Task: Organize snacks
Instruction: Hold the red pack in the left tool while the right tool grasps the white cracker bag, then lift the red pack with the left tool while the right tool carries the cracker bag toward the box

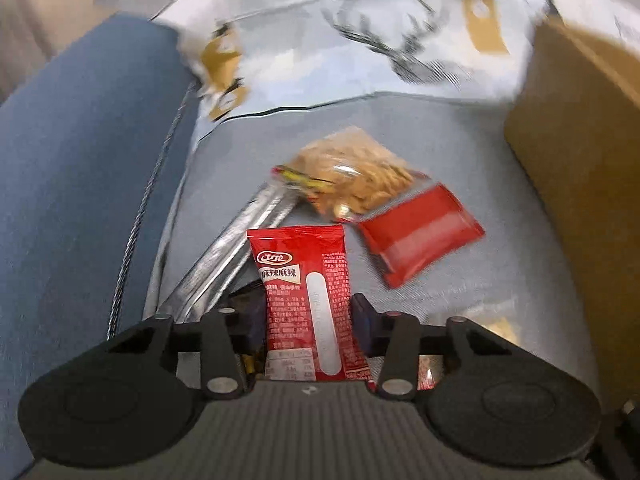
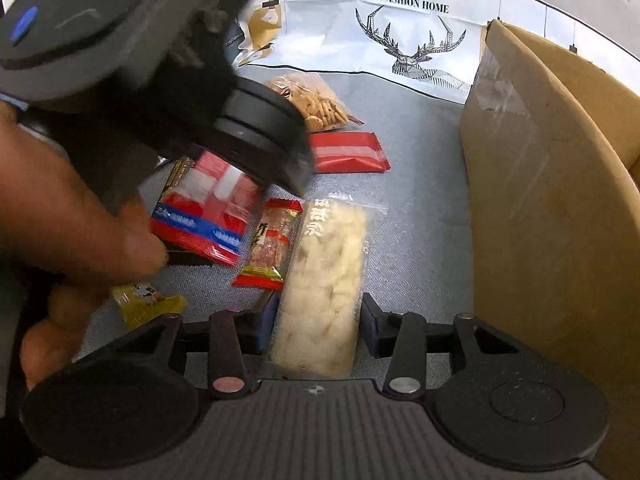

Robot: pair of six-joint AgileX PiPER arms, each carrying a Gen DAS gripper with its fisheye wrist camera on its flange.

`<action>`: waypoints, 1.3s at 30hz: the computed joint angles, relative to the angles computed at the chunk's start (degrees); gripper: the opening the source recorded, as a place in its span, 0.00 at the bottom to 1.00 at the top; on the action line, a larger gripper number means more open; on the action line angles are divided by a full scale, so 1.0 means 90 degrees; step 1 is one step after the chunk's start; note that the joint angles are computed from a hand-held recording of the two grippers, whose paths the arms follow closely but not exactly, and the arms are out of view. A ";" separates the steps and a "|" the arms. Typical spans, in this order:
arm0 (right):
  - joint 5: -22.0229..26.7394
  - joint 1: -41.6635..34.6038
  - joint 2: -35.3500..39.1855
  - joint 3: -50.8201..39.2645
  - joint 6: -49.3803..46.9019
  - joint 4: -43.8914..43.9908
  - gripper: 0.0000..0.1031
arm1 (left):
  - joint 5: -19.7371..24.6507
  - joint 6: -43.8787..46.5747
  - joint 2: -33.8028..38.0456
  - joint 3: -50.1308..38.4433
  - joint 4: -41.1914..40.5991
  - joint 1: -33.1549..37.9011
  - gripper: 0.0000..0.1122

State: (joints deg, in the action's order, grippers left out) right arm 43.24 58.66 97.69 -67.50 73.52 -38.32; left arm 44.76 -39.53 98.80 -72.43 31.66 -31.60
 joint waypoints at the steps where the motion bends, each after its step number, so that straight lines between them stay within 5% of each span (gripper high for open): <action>1: 0.0018 0.0016 -0.0008 0.0011 0.0033 -0.0039 0.40 | -0.0168 -0.0068 -0.0196 0.0146 -0.0158 0.0175 0.42; 7: -0.0012 0.0267 -0.0338 0.0260 0.0693 -0.0577 0.36 | -0.0944 0.0588 -0.1174 0.0833 -0.1702 0.1098 0.41; 11: -0.0011 0.0286 -0.0352 0.0240 0.0545 -0.0420 0.36 | -0.0546 0.1731 -0.1120 0.0746 -0.2706 0.1322 0.42; 21: -0.0067 0.0097 -0.0181 0.0145 0.0050 0.0165 0.39 | -0.0009 0.1684 -0.0735 0.0565 -0.2303 0.1065 0.50; 39: 0.0481 0.0719 -0.0670 0.0387 0.0949 -0.1161 0.36 | -0.0327 0.1384 -0.1522 0.0928 -0.2024 0.0807 0.41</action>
State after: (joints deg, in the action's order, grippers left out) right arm 47.57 65.13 91.67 -64.02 82.06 -48.77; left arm 41.82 -27.07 85.11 -64.08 13.45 -24.34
